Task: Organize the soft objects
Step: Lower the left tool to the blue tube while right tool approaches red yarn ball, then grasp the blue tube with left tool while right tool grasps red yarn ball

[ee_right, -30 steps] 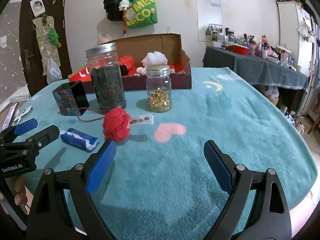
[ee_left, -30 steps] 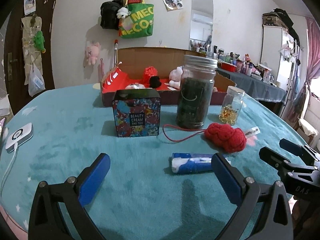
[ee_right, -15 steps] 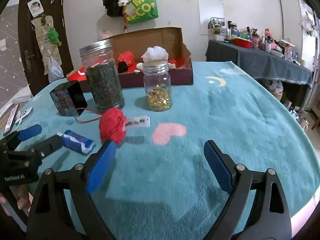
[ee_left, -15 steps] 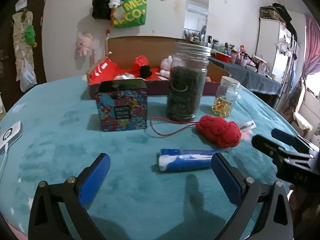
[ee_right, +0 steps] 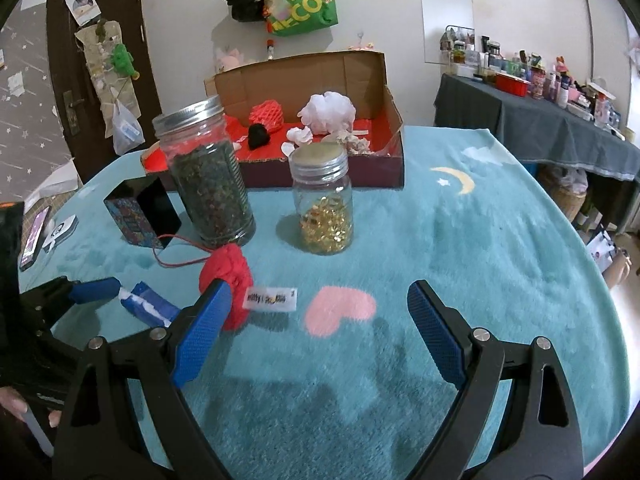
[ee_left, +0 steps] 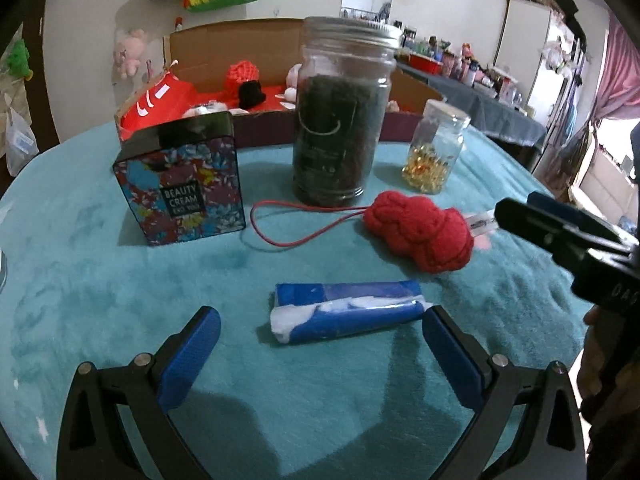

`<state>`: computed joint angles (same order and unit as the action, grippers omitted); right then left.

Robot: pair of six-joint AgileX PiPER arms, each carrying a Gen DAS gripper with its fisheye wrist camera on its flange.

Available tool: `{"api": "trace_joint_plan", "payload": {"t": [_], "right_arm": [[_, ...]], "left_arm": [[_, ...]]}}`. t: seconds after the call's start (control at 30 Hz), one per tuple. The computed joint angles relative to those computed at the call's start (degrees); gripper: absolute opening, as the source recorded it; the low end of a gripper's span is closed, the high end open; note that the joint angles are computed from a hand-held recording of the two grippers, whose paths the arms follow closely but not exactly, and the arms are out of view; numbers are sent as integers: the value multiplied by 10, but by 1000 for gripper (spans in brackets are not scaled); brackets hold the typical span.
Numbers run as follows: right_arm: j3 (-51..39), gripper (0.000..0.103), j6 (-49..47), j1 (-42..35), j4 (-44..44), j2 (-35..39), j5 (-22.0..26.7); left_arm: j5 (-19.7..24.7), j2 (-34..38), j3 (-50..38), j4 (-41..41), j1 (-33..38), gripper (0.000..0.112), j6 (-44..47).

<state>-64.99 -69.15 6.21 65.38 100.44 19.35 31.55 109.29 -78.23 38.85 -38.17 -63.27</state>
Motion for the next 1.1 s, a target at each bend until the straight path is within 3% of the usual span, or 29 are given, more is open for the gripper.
{"api": "trace_joint_plan", "payload": {"t": [0.3, 0.43, 0.57, 0.67, 0.83, 1.0, 1.1], "right_arm": [[-15, 90, 38, 2, -31, 11, 6], [-16, 90, 39, 5, -36, 12, 6], [-29, 90, 38, 3, -40, 20, 23], [-54, 90, 34, -12, -42, 37, 77], [-131, 90, 74, -30, -89, 83, 191], [-202, 90, 107, -20, -134, 126, 256], [-238, 86, 130, -9, -161, 148, 277]], "left_arm": [[48, -12, 10, 22, 10, 103, -4], [21, -36, 38, -8, 40, 103, 24], [-28, -53, 44, -85, 55, 101, 144], [-38, -47, 25, -151, 62, 96, 257], [-21, -12, -35, -254, 67, 90, 431], [7, 18, -84, -357, 81, 77, 587], [22, 27, -100, -442, 95, 62, 685]]}}
